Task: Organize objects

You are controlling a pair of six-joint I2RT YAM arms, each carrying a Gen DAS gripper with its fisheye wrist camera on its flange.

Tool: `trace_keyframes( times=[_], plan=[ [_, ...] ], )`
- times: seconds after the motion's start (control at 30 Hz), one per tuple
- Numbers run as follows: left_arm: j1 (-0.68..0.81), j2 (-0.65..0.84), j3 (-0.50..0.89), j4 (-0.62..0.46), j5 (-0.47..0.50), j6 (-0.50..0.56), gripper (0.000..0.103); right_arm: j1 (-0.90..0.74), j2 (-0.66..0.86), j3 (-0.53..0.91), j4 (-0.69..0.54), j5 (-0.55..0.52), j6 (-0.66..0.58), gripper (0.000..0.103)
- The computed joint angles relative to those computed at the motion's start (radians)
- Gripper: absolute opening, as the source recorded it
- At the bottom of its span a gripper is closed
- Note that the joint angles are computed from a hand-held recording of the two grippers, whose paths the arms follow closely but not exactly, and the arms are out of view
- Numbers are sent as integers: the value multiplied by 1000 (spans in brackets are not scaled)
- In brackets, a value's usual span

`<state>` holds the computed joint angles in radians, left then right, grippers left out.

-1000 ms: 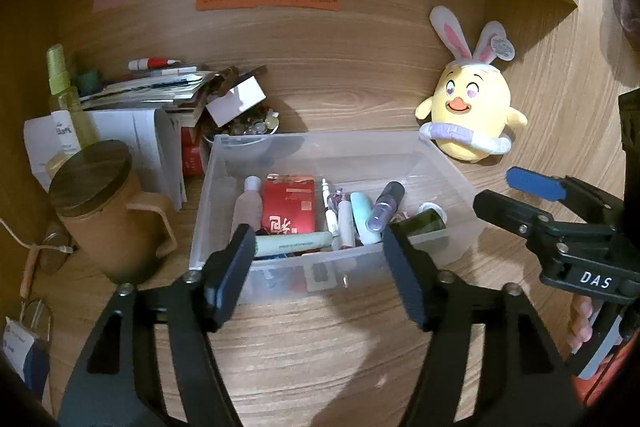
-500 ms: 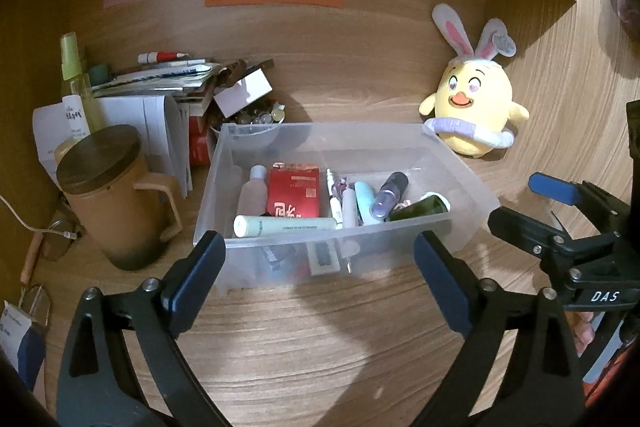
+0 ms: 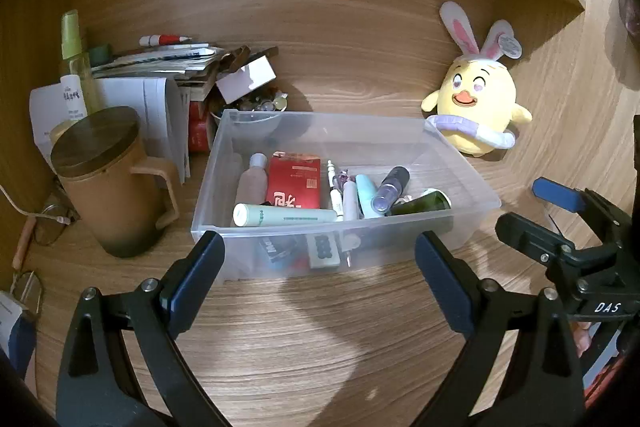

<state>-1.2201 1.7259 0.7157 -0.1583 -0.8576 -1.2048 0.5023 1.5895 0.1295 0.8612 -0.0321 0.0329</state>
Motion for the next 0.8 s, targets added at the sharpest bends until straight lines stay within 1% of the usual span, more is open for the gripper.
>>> trace_keyframes(
  times=[0.5,0.63,0.8],
  plan=[
    [11,0,-17,16,20,-9,97,15,-5,-3,-6,11,5,101],
    [5,-9,-18,10,9,-15,97,19,-6,-3,-6,13,10,101],
    [-5,-9,0,-24,-1,-25,97,18,-8,-1,-8,9,7,101]
  ],
)
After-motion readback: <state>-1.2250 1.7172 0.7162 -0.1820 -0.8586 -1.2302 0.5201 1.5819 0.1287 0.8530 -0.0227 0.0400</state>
